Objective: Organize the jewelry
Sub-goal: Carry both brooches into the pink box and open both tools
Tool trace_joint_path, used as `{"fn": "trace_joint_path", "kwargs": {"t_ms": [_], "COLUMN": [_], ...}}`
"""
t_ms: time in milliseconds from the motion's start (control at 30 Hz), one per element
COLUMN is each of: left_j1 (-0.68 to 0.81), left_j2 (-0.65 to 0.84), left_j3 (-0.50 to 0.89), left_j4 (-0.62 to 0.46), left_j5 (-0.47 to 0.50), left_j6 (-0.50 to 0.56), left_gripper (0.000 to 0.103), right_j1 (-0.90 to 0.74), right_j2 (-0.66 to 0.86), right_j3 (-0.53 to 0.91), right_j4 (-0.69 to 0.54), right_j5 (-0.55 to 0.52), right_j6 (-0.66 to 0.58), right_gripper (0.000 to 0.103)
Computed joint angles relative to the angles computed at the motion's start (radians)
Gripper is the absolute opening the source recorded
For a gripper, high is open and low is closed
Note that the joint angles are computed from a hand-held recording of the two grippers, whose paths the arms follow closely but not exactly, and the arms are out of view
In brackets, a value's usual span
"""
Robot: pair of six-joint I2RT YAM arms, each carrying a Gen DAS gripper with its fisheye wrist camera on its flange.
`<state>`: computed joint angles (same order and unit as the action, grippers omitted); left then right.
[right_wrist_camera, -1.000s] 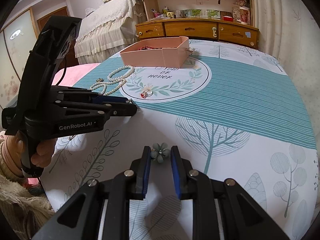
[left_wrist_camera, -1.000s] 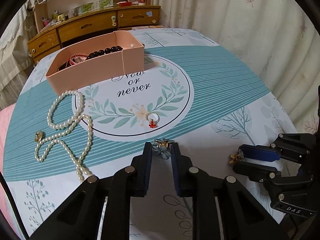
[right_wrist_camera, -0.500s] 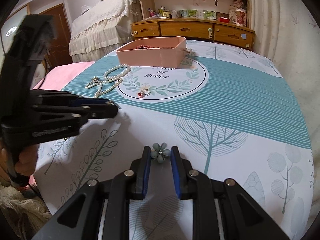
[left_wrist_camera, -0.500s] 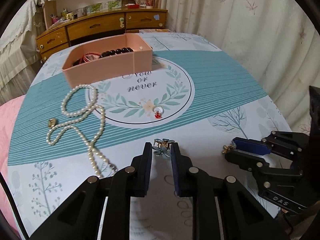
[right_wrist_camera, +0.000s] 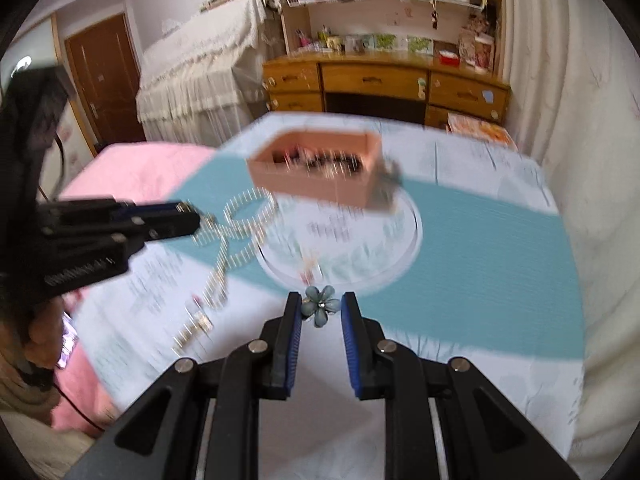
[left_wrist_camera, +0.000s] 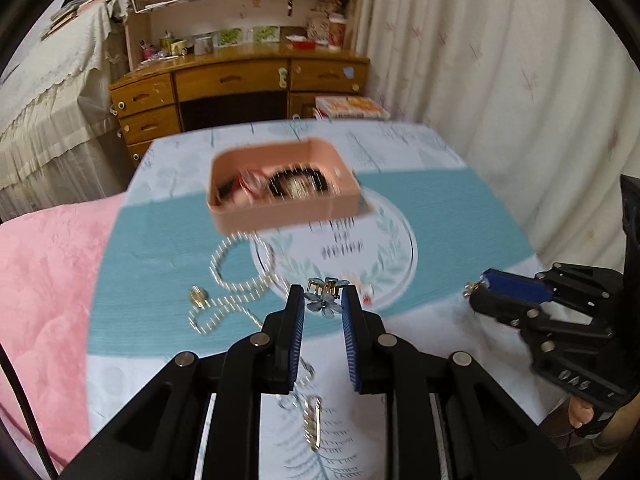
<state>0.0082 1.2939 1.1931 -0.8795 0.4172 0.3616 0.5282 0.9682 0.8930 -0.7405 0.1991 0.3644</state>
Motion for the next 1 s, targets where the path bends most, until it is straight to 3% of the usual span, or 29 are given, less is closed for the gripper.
{"fn": "trace_joint_path", "kwargs": {"t_ms": [233,400,600,1000], "left_j1": [0.027,0.012,-0.037,-0.091], "left_j2": [0.208,0.37,0.586,0.805], "left_j3": [0.413,0.622,0.741,0.727], "left_j4": [-0.133,-0.171,-0.156,-0.022], "left_j5": [-0.043,-0.062,-0.125,-0.201], "left_j6": [0.008,-0.031,-0.091,-0.181], "left_gripper": [0.017,0.017,0.017,0.017], "right_j1": [-0.108,-0.163,-0.205,-0.331], "right_j2": [0.227,0.418,0.643,0.869], "right_j3": [0.445,0.634,0.693,0.661], "right_j4": [-0.09,-0.099,-0.084,0.071], "right_j5": [-0.038,-0.083,-0.108,-0.224], "right_j6": [-0.079,-0.085,-0.064,0.01], "right_gripper": [0.02,0.02,0.02,0.02]}}
